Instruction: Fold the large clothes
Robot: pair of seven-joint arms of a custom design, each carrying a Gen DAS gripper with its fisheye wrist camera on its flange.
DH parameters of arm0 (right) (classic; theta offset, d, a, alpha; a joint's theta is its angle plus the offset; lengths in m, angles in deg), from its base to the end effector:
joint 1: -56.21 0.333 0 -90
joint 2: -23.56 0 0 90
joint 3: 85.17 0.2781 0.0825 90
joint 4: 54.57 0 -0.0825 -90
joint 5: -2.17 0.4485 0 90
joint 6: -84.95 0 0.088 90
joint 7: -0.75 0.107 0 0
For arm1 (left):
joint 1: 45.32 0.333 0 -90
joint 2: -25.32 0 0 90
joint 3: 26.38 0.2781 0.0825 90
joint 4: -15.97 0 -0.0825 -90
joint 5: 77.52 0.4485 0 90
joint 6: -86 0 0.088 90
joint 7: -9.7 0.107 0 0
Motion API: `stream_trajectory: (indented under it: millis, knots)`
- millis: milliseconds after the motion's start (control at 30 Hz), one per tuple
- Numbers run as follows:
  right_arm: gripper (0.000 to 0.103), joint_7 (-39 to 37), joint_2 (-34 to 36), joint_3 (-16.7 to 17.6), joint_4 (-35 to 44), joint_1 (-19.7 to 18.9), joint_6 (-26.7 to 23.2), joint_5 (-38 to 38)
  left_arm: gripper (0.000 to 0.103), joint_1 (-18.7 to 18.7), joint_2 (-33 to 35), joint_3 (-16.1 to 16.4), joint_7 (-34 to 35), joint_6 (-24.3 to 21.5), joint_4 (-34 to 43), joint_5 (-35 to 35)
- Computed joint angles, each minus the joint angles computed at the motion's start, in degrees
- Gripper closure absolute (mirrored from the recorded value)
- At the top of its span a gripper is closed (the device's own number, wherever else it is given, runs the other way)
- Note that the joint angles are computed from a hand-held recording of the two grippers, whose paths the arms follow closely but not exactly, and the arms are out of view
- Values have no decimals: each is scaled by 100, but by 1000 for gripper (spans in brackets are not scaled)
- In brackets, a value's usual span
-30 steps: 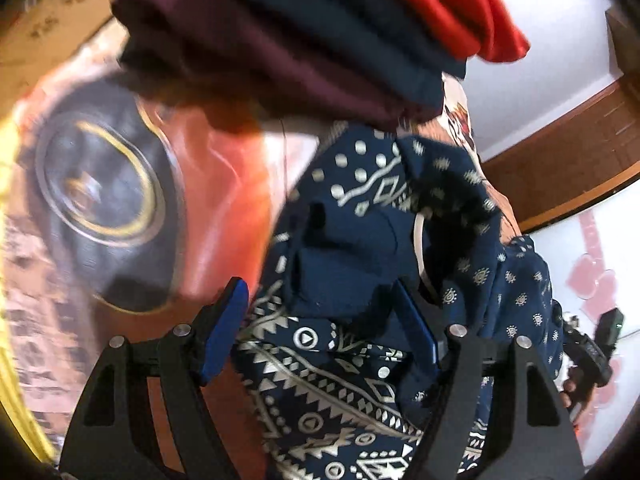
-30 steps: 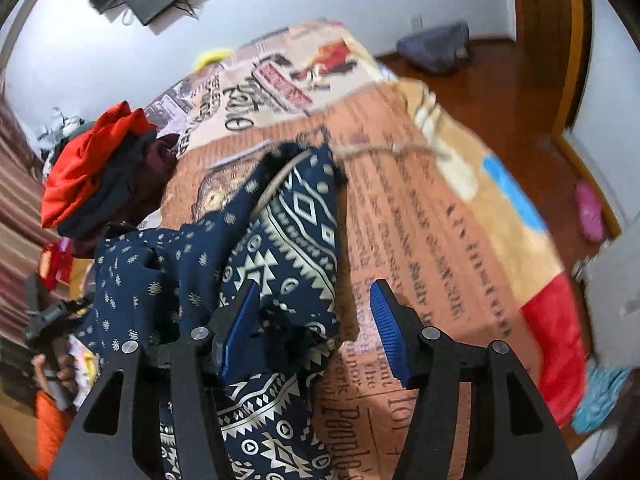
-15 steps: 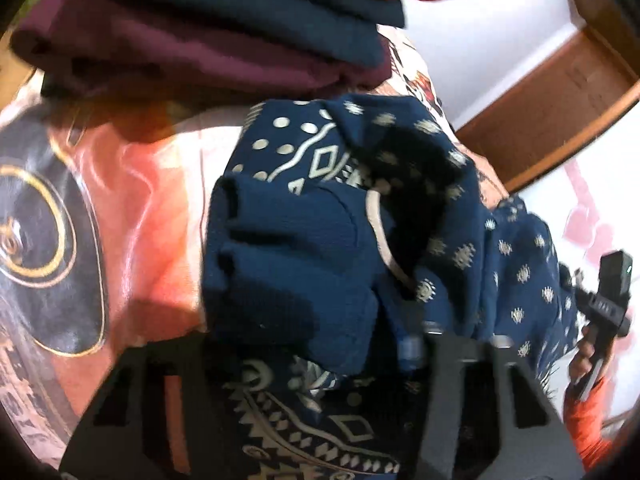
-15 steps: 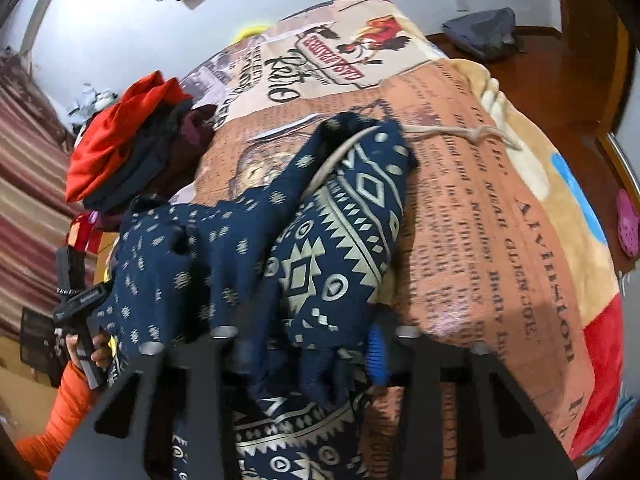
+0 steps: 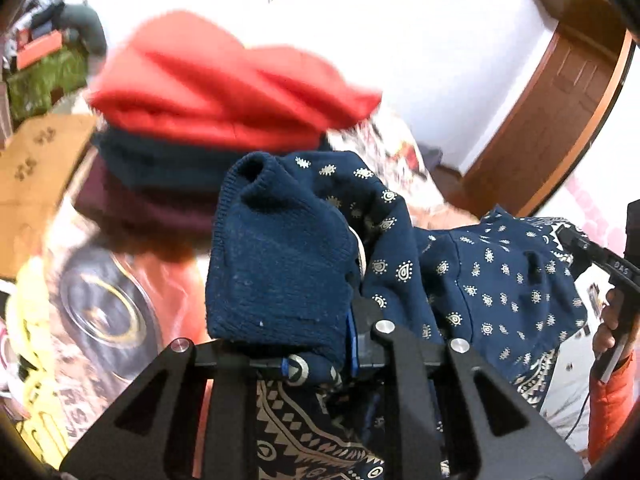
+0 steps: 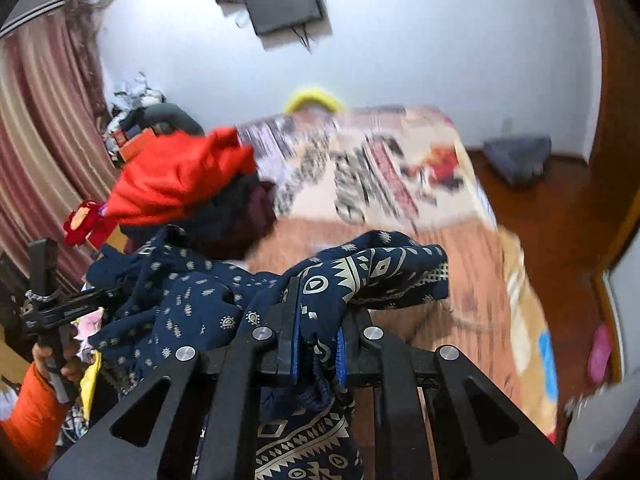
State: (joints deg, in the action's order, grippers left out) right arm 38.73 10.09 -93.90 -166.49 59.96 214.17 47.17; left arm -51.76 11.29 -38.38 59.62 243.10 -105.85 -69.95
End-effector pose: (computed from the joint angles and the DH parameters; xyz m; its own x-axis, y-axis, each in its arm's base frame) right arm 0.6022 -0.0400 0.5983 0.5248 -0.8272 -0.2009 -0.6150 -0.2053 -0.7614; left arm 0.5694 -0.2034 0.5573 0.1046 -0.9336 0.3426 -0.6592 -0.3231 -0.6790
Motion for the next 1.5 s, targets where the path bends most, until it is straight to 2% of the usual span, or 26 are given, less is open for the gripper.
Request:
stream_trajectory:
  millis: [100, 167, 233, 433, 533, 633, 733, 800, 867, 967, 1167, 1400, 1500]
  knots:
    - [92, -91, 107, 6, 207, 66, 117, 234, 83, 181, -271, -54, -178, 100, -77, 316]
    - [92, -64, 244, 29, 348, 72, 159, 324, 83, 427, -318, -236, -478, 3, -16, 831]
    - [92, 45, 466, 76, 518, 59, 179, 368, 83, 521, -236, -285, -633, -70, 62, 1116]
    - [92, 548, 1116, 350, 796, -59, 164, -254, 82, 482, 116, -240, -850, -433, 53, 1392]
    - [91, 900, 1506, 468, 964, -123, 79, -770, 79, 350, 609, -83, -685, -703, 250, 1229]
    - [91, 1223, 1685, 568, 884, -148, 344, -1398, 76, 249, 1012, 91, -620, -1027, 366, 853]
    - [91, 1455, 1891, 594, 1027, -220, 223, -1706, 66, 204, 1153, 268, -321, -881, 254, 86]
    - [90, 1555, 1994, 610, 1160, -287, 0, -1762, 58, 218, 1194, 313, -317, -830, 231, 59]
    - [89, 1479, 1970, 641, 1154, -328, -39, -1761, 52, 223, 1153, 312, -434, -917, 203, 266]
    - [85, 1378, 1752, 658, 927, -317, 161, -1910, 49, 239, 1022, 334, -293, -1119, 121, 315]
    - [84, 1406, 1368, 579, 647, -316, 113, -1976, 48, 241, 360, 276, -137, -1331, -296, 446]
    - [84, 988, 636, 398, 134, -298, 70, -1753, 47, 342, -486, -33, -351, -1663, -688, 1035]
    - [78, 729, 209, 283, -167, -262, 98, -1700, 39, 364, -800, -102, -479, -1774, -781, 1209]
